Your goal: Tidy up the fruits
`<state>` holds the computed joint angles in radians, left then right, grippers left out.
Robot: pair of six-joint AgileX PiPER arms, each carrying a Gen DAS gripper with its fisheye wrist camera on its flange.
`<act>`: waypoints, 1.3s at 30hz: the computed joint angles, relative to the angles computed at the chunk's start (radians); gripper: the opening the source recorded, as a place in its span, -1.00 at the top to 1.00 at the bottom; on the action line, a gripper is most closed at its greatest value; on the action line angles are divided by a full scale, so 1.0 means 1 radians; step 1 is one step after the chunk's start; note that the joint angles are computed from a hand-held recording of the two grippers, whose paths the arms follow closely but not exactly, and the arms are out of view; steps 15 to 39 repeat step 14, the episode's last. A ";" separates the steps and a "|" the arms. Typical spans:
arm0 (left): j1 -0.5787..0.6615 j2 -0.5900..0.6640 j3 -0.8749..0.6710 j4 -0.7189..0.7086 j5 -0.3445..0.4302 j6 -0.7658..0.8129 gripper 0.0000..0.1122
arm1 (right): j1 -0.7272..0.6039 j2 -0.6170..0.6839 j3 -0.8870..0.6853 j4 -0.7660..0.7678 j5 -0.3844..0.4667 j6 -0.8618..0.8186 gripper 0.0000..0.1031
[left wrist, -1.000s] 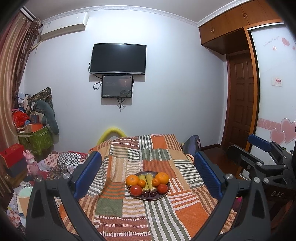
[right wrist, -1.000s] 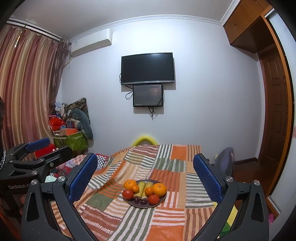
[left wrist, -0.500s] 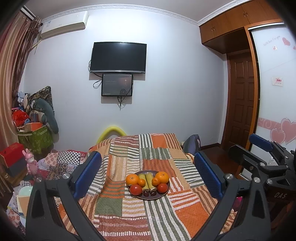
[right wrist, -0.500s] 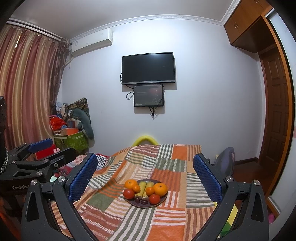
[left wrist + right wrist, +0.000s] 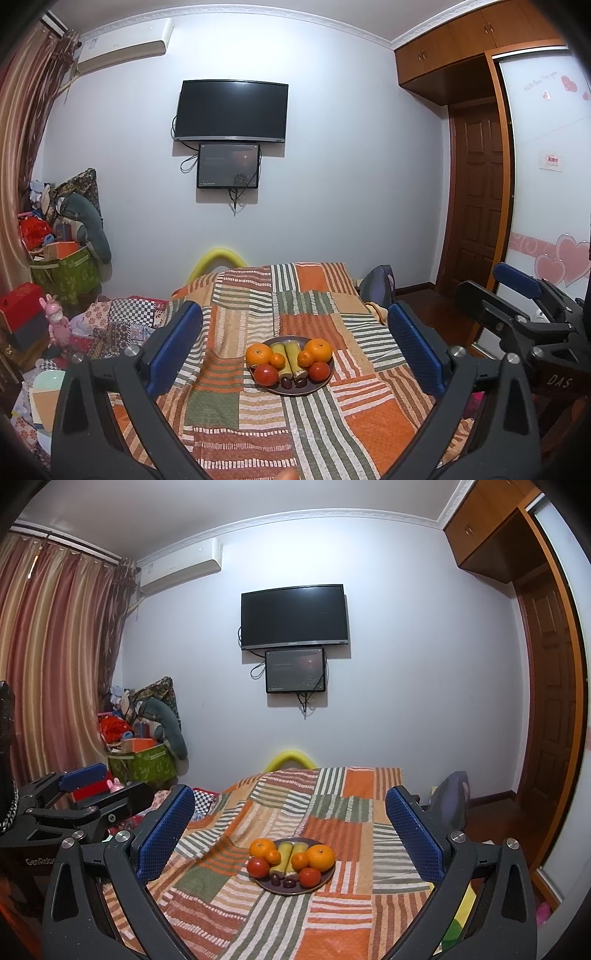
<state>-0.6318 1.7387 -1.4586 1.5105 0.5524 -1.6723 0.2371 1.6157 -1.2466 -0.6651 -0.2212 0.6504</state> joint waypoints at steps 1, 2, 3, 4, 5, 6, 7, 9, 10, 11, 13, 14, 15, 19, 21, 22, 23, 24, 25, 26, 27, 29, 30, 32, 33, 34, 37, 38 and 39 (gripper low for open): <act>0.002 -0.001 0.001 -0.001 -0.002 -0.002 -0.81 | 0.001 0.001 0.000 0.013 0.000 -0.013 -1.00; 0.003 -0.001 0.001 -0.002 -0.004 -0.004 -0.81 | 0.001 0.001 -0.001 0.015 0.001 -0.016 -1.00; 0.004 -0.001 0.002 -0.005 -0.008 -0.004 -0.81 | 0.001 0.002 -0.001 0.017 0.000 -0.016 -1.00; 0.006 -0.001 0.001 -0.010 -0.010 0.001 -0.81 | 0.001 0.003 -0.002 0.016 0.000 -0.016 -1.00; 0.007 0.000 -0.002 -0.017 -0.010 0.008 -0.81 | 0.001 0.003 -0.001 0.020 0.001 -0.020 -1.00; 0.008 0.003 -0.005 -0.023 -0.010 0.013 -0.81 | 0.002 0.005 -0.005 0.028 0.005 -0.029 -1.00; 0.008 0.003 -0.006 -0.022 -0.009 0.013 -0.81 | 0.002 0.008 -0.007 0.031 0.006 -0.030 -1.00; 0.007 0.002 -0.004 -0.018 -0.009 0.011 -0.81 | 0.002 0.014 -0.015 0.021 0.012 -0.018 -1.00; 0.006 0.002 -0.002 -0.010 -0.008 0.005 -0.81 | 0.002 0.018 -0.019 0.018 0.014 -0.013 -1.00; 0.003 0.001 0.002 -0.001 -0.004 -0.003 -0.81 | 0.001 0.021 -0.023 0.002 0.017 0.005 -1.00; 0.000 0.003 0.002 0.003 -0.004 -0.005 -0.81 | -0.002 0.024 -0.029 -0.040 0.018 0.051 -1.00; 0.001 0.004 -0.001 -0.002 -0.007 0.002 -0.81 | -0.004 0.026 -0.032 -0.055 0.019 0.067 -1.00; 0.001 0.004 -0.001 -0.002 -0.007 0.002 -0.81 | -0.004 0.026 -0.032 -0.055 0.019 0.067 -1.00; 0.001 0.004 -0.001 -0.002 -0.007 0.002 -0.81 | -0.004 0.026 -0.032 -0.055 0.019 0.067 -1.00; 0.001 0.004 -0.001 -0.002 -0.007 0.002 -0.81 | -0.004 0.026 -0.032 -0.055 0.019 0.067 -1.00; 0.001 0.004 -0.001 -0.002 -0.007 0.002 -0.81 | -0.004 0.026 -0.032 -0.055 0.019 0.067 -1.00; 0.001 0.004 -0.001 -0.002 -0.007 0.002 -0.81 | -0.004 0.026 -0.032 -0.055 0.019 0.067 -1.00; 0.001 0.004 -0.001 -0.002 -0.007 0.002 -0.81 | -0.004 0.026 -0.032 -0.055 0.019 0.067 -1.00; 0.001 0.004 -0.001 -0.002 -0.007 0.002 -0.81 | -0.004 0.026 -0.032 -0.055 0.019 0.067 -1.00; 0.001 0.004 -0.001 -0.002 -0.007 0.002 -0.81 | -0.004 0.026 -0.032 -0.055 0.019 0.067 -1.00; 0.001 0.004 -0.001 -0.002 -0.007 0.002 -0.81 | -0.004 0.026 -0.032 -0.055 0.019 0.067 -1.00; 0.001 0.004 -0.001 -0.002 -0.007 0.002 -0.81 | -0.004 0.026 -0.032 -0.055 0.019 0.067 -1.00; 0.001 0.004 -0.001 -0.002 -0.007 0.002 -0.81 | -0.004 0.026 -0.032 -0.055 0.019 0.067 -1.00; 0.001 0.004 -0.001 -0.002 -0.007 0.002 -0.81 | -0.004 0.026 -0.032 -0.055 0.019 0.067 -1.00; 0.001 0.004 -0.001 -0.002 -0.007 0.002 -0.81 | -0.004 0.026 -0.032 -0.055 0.019 0.067 -1.00; 0.001 0.004 -0.001 -0.002 -0.007 0.002 -0.81 | -0.004 0.026 -0.032 -0.055 0.019 0.067 -1.00; 0.001 0.004 -0.001 -0.002 -0.007 0.002 -0.81 | -0.004 0.026 -0.032 -0.055 0.019 0.067 -1.00; 0.001 0.004 -0.001 -0.002 -0.007 0.002 -0.81 | -0.004 0.026 -0.032 -0.055 0.019 0.067 -1.00; 0.001 0.004 -0.001 -0.002 -0.007 0.002 -0.81 | -0.004 0.026 -0.032 -0.055 0.019 0.067 -1.00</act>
